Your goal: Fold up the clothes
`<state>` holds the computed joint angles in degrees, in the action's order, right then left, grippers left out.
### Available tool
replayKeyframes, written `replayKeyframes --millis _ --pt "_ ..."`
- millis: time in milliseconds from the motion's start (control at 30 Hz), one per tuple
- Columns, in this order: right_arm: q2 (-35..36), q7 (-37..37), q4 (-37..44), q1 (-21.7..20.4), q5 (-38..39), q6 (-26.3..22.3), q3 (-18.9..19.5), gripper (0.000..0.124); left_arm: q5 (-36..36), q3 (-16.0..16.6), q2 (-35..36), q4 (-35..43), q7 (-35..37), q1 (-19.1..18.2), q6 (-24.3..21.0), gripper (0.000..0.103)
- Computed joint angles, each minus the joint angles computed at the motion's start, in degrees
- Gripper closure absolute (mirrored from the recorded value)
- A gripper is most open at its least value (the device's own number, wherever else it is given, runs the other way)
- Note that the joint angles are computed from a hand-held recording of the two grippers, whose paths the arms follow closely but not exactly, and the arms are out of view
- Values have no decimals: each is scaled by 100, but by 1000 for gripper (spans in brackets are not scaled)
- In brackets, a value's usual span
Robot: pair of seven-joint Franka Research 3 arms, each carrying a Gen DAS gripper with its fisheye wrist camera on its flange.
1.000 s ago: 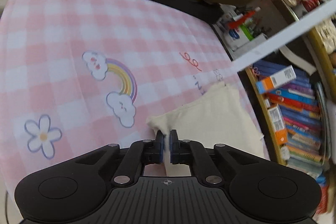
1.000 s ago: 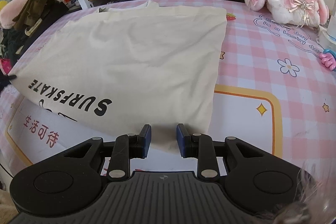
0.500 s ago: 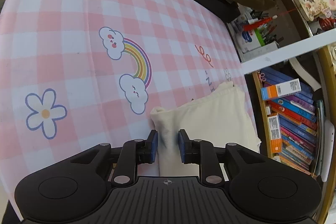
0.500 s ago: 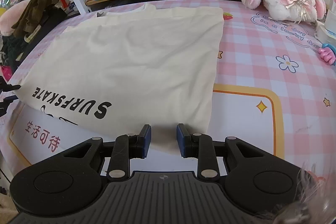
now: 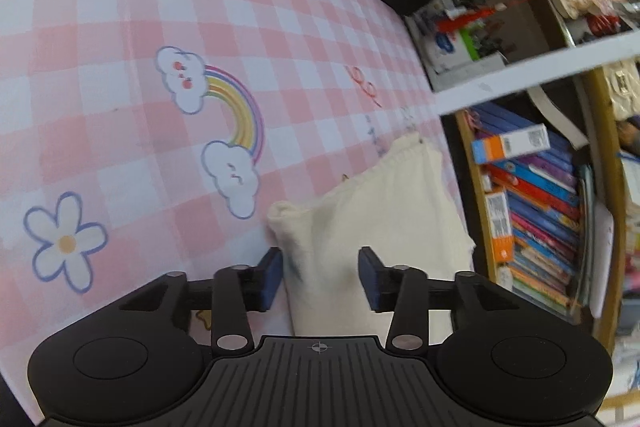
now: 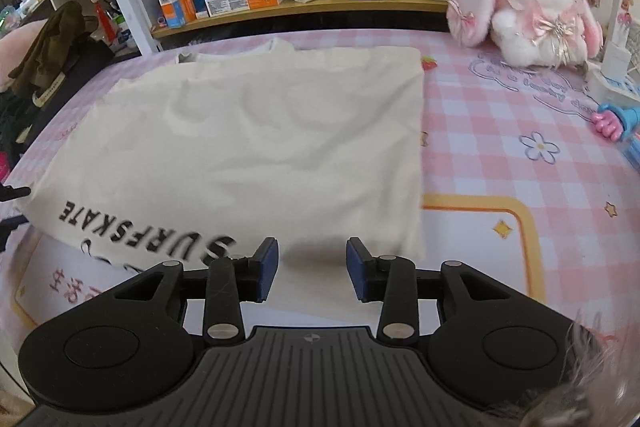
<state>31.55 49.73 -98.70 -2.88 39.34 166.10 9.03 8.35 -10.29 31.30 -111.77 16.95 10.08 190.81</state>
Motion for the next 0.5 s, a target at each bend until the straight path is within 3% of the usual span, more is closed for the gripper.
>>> replayKeyframes --millis 100,167,267,433,500 --pt "20 383 35 360 -286 132 -190 81 294 -799 151 11 62 823 51 59" --pt "23 493 26 526 -470 283 -210 68 527 -1389 300 11 54 1436 74 59" --pt "23 602 -10 775 -799 488 -224 59 896 -2174 592 80 84 2234 -34 59" --pt "113 1086 81 1454 -1586 634 -647 42 1080 -3185 1076 278 589 3157 -507 59" --pt "192 1378 178 1726 -1893 659 -854 41 1024 -3451 1236 345 843 3375 -664 59"
